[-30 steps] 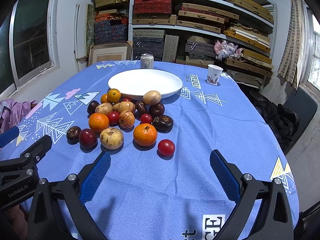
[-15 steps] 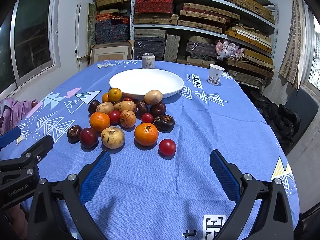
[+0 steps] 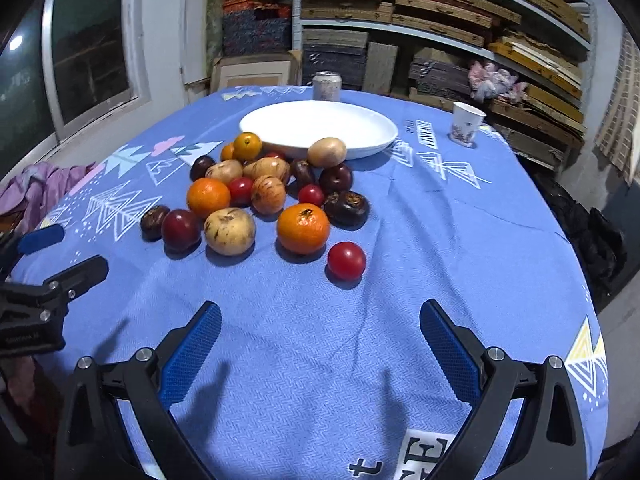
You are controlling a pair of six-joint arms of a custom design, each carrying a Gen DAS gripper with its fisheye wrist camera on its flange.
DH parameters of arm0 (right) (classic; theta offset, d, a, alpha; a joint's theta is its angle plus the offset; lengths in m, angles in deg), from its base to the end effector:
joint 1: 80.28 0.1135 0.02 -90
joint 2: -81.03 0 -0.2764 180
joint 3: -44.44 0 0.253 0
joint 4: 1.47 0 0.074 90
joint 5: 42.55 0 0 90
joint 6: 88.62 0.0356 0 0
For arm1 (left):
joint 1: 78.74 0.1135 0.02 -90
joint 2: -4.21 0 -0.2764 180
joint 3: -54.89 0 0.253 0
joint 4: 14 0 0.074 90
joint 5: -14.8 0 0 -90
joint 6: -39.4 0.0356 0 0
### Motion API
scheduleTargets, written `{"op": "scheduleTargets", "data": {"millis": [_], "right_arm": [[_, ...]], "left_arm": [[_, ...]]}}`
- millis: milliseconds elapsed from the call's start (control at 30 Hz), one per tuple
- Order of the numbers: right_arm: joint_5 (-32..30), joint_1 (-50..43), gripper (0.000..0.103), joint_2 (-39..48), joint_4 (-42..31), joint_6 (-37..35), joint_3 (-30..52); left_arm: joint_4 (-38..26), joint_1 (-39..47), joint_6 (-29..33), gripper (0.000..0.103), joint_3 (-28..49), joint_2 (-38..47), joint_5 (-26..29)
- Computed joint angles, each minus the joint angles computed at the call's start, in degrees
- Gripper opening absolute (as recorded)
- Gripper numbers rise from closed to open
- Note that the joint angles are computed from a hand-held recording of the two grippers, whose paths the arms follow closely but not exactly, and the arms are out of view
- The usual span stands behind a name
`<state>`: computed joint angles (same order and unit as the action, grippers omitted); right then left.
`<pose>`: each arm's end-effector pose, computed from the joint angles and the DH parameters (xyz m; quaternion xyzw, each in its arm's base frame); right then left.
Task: Organize fruits
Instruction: 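Grasp the red tomato with the right tool while the left tool grasps a dark brown fruit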
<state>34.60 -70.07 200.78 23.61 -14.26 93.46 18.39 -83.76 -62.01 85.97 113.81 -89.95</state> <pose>0.3102 0.0639 0.0369 -0.2470 0.8875 0.0857 0.3796 0.2381 -0.0118 0.0478 -0.0991 0.9158 0.0649 0.3837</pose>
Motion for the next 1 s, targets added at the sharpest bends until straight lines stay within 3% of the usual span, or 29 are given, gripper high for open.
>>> {"op": "scheduleTargets", "data": {"millis": [100,233,300,367,467,600,767,1000], "right_arm": [[-1.9,-0.8,0.100,0.4,-3.6,-2.9,2.2],[-1.8,-0.8,0.100,0.7,-5.4,-5.3,4.4],[-2.5,-1.5,0.099,1.3,-6.4,-5.0,6.3],[-4.7,-2.3,0.093,2.3,-10.9,-5.1,9.9],[-4.4,-2.2,0.091,4.2,-14.3,-5.9,13.7],[-2.9,-1.1,0.088,6.0,-15.3,-8.2,16.1],[-4.1,-0.9,0.078,8.5,-19.3,-8.7,20.6],[-5.8,-1.3,0.067,12.1,-24.5,-9.1,25.8]], "left_arm": [[1.4,5.2,7.2,0.099,0.8,1.0,8.5],[5.5,5.3,10.5,0.099,2.6,4.2,7.2],[-0.8,6.5,12.9,0.098,6.6,4.2,10.1],[-7.1,7.9,14.5,0.081,10.8,5.0,12.6],[-13.1,10.0,15.0,0.076,16.4,7.4,16.6],[-15.8,11.3,16.0,0.076,20.4,10.0,19.0],[-17.8,11.6,16.3,0.076,23.3,11.3,22.2],[-16.8,12.3,17.9,0.076,23.4,12.2,25.0]]}}
